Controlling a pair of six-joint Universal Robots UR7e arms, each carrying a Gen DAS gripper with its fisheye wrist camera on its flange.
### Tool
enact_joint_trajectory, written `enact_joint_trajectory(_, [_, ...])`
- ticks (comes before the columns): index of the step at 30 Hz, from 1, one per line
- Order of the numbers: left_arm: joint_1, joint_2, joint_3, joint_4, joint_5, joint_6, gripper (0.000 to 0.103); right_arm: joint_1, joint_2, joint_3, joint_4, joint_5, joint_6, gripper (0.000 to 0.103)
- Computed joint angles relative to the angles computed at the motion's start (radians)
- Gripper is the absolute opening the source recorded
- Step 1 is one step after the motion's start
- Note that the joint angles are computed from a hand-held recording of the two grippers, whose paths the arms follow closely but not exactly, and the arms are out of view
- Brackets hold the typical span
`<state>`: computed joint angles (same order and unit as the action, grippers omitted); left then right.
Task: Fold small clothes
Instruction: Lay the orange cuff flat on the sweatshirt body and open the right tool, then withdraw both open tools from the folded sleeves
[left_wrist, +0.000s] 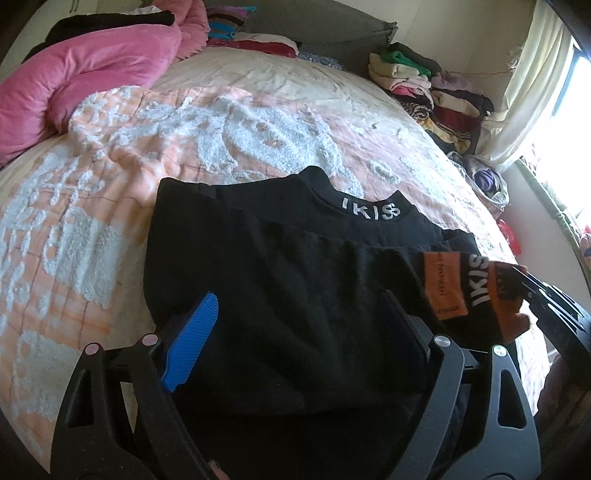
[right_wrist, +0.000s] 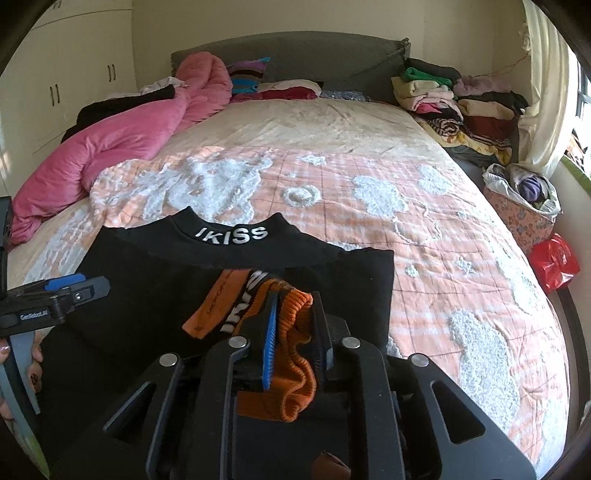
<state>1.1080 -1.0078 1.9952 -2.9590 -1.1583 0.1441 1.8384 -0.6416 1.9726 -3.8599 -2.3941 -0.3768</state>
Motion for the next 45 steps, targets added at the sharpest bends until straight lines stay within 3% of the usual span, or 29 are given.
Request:
enact_joint_trajectory(3, [0.005, 0.002, -0.003, 0.008, 0.003, 0.007, 0.075, -0.002, 0.002, 0.001, -0.011, -0.011, 0.008, 0.017])
enact_joint_trajectory(8, [0.005, -0.002, -0.005, 0.035, 0.014, 0.018, 0.072, 0.003, 0.002, 0.011, -0.044, -0.008, 0.024, 0.031])
enact_joint_trajectory(19, [0.027, -0.007, -0.013, 0.116, 0.008, 0.033, 0.069, 0.019, 0.018, 0.008, 0.114, 0.082, 0.095, 0.033])
enact_joint_trajectory(24, [0.028, -0.015, -0.003, 0.119, 0.006, 0.047, 0.069, 0.021, 0.031, -0.005, 0.177, 0.109, 0.118, 0.039])
enact_joint_trajectory(31, [0.029, -0.021, 0.002, 0.126, -0.001, 0.053, 0.069, -0.012, 0.025, 0.000, 0.284, 0.085, 0.210, 0.041])
enact_joint_trajectory(34, [0.028, -0.021, 0.003, 0.126, 0.001, 0.057, 0.069, -0.031, 0.014, 0.021, 0.278, 0.118, 0.240, 0.039])
enact_joint_trajectory(39, [0.028, -0.024, 0.005, 0.125, -0.005, 0.057, 0.069, -0.023, 0.023, 0.020, 0.255, 0.101, 0.224, 0.040])
enact_joint_trajectory(45, [0.024, -0.032, 0.010, 0.132, -0.011, 0.068, 0.070, -0.007, 0.023, 0.035, 0.186, 0.088, 0.202, 0.048])
